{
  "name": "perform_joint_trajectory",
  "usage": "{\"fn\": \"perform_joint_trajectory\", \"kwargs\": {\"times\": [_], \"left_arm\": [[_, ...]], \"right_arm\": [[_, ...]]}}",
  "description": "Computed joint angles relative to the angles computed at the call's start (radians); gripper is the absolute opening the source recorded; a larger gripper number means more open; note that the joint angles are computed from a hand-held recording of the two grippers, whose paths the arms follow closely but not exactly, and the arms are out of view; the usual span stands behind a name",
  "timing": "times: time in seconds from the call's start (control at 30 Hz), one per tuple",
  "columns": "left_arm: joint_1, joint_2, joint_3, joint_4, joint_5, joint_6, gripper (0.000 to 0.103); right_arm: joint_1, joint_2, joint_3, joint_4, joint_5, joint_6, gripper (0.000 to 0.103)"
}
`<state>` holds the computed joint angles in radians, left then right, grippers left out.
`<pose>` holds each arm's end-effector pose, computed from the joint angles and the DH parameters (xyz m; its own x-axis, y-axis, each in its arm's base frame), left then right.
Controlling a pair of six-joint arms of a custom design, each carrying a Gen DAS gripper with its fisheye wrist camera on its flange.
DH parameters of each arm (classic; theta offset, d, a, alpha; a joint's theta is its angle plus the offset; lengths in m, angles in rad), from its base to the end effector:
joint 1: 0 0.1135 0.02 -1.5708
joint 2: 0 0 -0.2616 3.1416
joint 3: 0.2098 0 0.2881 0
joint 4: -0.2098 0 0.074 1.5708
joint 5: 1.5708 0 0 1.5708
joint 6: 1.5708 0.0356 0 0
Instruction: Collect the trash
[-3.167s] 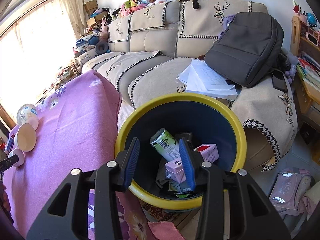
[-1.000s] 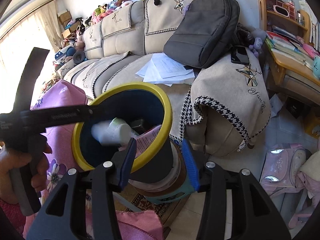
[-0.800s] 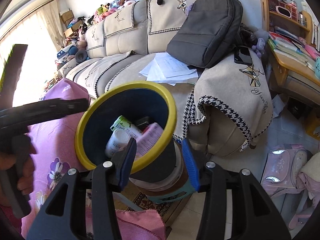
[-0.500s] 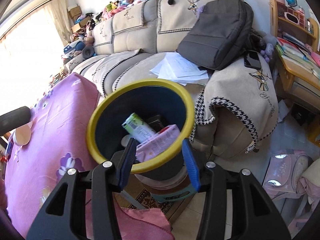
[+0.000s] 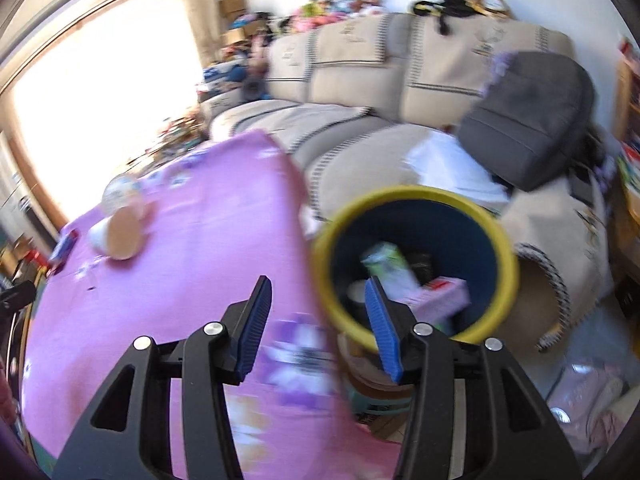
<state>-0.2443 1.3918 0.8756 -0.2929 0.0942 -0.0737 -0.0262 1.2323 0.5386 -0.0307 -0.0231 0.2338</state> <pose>0.3132 -0.0815 0.2048 -0.7226 0.1046 -0.6833 0.2513 0.9606 -0.1187 0.2702 -0.0063 0.1536 -0.6424 0.2485 -0.7250 0.1621 0.9686 0.1884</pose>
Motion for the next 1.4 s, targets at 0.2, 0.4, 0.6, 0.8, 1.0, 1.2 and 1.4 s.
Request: {"fn": "perform_joint_trajectory", "kwargs": {"times": [0.2,0.4,0.6,0.8,1.0,1.2,1.4], "left_arm": [[0.277,-0.135,-0.119,-0.005,0.064,0.074,0.092],[0.537,-0.185,-0.158,-0.001,0.182,0.147,0.092],[0.698,-0.154,-0.147,-0.006,0.303,0.242,0.092],[0.75,-0.134,-0.141,-0.024,0.368,0.282,0.092],[0.776,-0.109,-0.142,-0.024,0.4,0.319,0.092],[0.77,-0.092,-0.14,-0.021,0.407,0.327,0.092],[0.744,-0.07,-0.136,-0.011,0.391,0.314,0.092]], "right_arm": [[0.267,0.112,0.144,-0.002,0.084,0.043,0.054],[0.504,0.339,0.373,0.011,0.217,0.122,0.079],[0.641,0.58,0.63,-0.01,0.384,0.181,0.093],[0.655,0.82,0.901,-0.169,0.481,0.255,0.095],[0.637,0.992,1.124,-0.29,0.488,0.287,0.095],[0.618,1.092,1.264,-0.372,0.474,0.32,0.095],[0.628,1.128,1.309,-0.396,0.495,0.303,0.076]]}}
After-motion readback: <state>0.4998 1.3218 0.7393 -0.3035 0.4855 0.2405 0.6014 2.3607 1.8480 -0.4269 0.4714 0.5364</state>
